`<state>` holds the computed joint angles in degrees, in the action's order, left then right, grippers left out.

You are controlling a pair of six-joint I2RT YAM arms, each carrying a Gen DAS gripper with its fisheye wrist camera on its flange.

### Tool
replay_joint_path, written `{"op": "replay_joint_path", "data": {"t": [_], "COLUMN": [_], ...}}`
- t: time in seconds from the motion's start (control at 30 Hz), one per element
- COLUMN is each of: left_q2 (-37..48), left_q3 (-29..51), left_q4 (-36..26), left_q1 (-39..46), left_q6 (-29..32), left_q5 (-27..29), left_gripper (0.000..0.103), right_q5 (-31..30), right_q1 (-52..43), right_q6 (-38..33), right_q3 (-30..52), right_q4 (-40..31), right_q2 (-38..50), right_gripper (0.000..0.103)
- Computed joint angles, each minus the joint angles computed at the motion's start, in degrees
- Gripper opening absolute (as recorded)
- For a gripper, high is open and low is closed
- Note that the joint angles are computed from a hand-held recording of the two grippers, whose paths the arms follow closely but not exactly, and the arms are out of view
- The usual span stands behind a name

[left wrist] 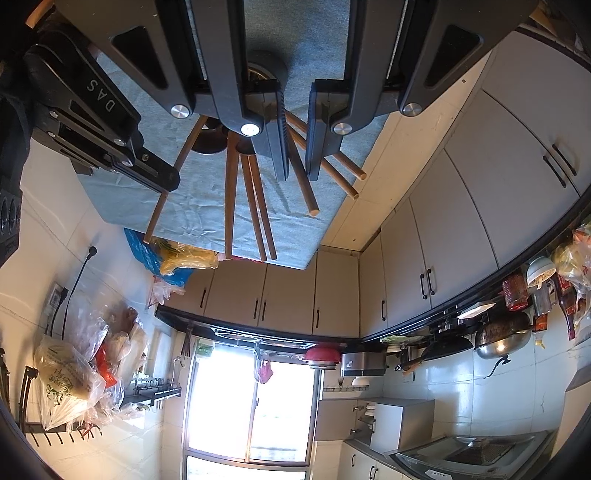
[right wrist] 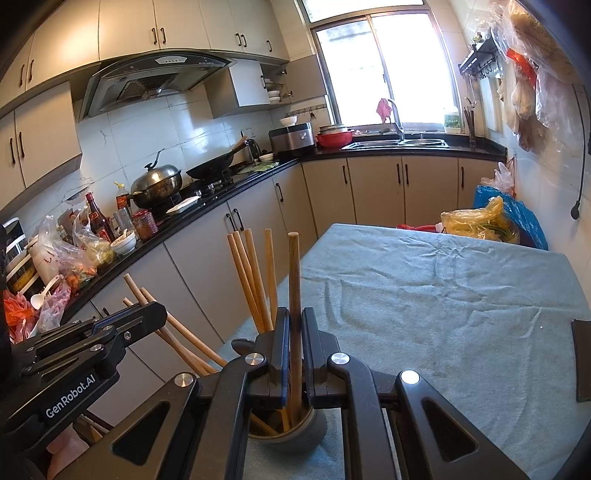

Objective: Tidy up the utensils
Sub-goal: 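Push the chopsticks down into the holder with both grippers, then open both grippers and pull them back from the grey holder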

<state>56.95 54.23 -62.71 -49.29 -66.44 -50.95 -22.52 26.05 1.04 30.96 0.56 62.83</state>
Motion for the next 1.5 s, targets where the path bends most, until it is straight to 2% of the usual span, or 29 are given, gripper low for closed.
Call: {"op": "replay_joint_path", "data": {"t": [0.33, 0.97, 1.33, 1.4, 1.5], "left_q2": [-3.0, -3.2, -4.3, -4.5, -4.5], "left_q3": [-2.8, -2.0, -2.2, -2.3, -2.3], "left_q4": [-0.8, -1.3, -3.9, -4.2, -5.9], "left_q1": [-0.4, 0.3, -0.8, -1.0, -2.2], "left_q6": [-1.4, -0.5, -2.6, -2.9, -4.8], "left_q5": [-0.3, 0.0, -0.4, -0.4, -1.2], "left_gripper": [0.016, 0.016, 0.016, 0.017, 0.024], "right_q5": [-0.9, -1.6, -2.9, -2.5, -2.8], "right_q1": [-0.7, -1.2, -2.0, -1.7, -2.0], "right_q6": [-0.6, -0.7, -1.4, -1.2, -1.3], "right_q3": [0.4, 0.6, 0.5, 0.5, 0.3], "right_q4": [-0.8, -2.1, -5.2, -5.5, -6.4], "right_q2": [0.0, -0.5, -3.2, -3.6, -4.4], "right_gripper": [0.008, 0.008, 0.008, 0.008, 0.008]}}
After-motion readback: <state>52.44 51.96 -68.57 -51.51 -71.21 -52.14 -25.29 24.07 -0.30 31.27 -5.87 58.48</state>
